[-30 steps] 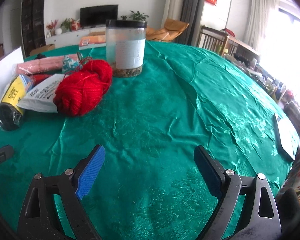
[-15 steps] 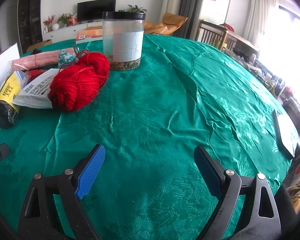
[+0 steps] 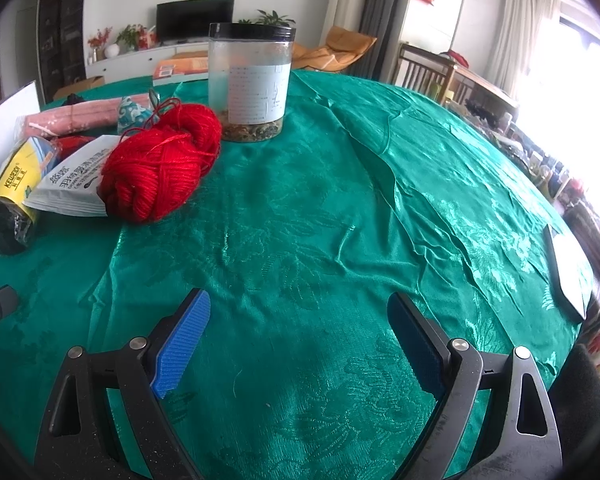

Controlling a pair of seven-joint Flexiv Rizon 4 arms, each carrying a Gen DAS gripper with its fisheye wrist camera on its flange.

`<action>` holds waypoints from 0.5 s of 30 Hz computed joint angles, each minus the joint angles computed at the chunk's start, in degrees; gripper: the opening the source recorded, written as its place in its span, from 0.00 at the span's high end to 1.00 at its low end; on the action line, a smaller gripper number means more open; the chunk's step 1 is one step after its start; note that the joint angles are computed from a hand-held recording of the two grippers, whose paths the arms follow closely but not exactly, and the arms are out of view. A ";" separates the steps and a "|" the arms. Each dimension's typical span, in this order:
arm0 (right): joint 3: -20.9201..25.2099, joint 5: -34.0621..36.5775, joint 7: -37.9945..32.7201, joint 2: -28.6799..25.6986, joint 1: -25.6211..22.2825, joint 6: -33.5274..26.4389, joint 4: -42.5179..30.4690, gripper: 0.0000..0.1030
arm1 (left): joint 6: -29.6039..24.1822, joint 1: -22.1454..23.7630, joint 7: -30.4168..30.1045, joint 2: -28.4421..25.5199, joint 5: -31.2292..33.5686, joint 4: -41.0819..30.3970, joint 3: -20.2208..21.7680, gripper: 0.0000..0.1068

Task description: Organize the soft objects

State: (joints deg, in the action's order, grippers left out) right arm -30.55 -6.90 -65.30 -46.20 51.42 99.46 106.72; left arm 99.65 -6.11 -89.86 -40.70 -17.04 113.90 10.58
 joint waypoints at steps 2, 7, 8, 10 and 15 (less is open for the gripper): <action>-0.16 0.19 0.16 -0.10 0.11 0.06 -0.01 0.11 | -0.07 -0.36 -0.14 -0.07 -0.08 -0.09 0.35 0.04; -2.11 1.27 1.08 -0.57 1.77 0.01 0.45 0.11 | 0.01 0.12 -0.01 -0.04 0.19 -0.11 -0.13 0.04; -2.39 1.39 1.31 -0.64 1.97 -0.21 0.43 0.11 | 0.00 0.04 -0.05 -0.06 0.16 -0.12 -0.05 0.04; -1.91 1.13 1.31 -0.45 1.55 -0.28 0.39 0.11 | -0.15 -0.18 -0.13 -0.12 0.08 -0.24 0.20 0.04; 1.34 0.11 1.38 0.55 -1.40 -0.67 -0.08 0.11 | -0.15 -0.13 -0.15 -0.12 0.19 -0.25 0.17 0.04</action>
State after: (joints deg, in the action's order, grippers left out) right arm -29.20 -6.78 -63.92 -45.65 50.02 98.78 106.65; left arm 99.50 -6.24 -90.01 -40.81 -16.85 113.65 10.75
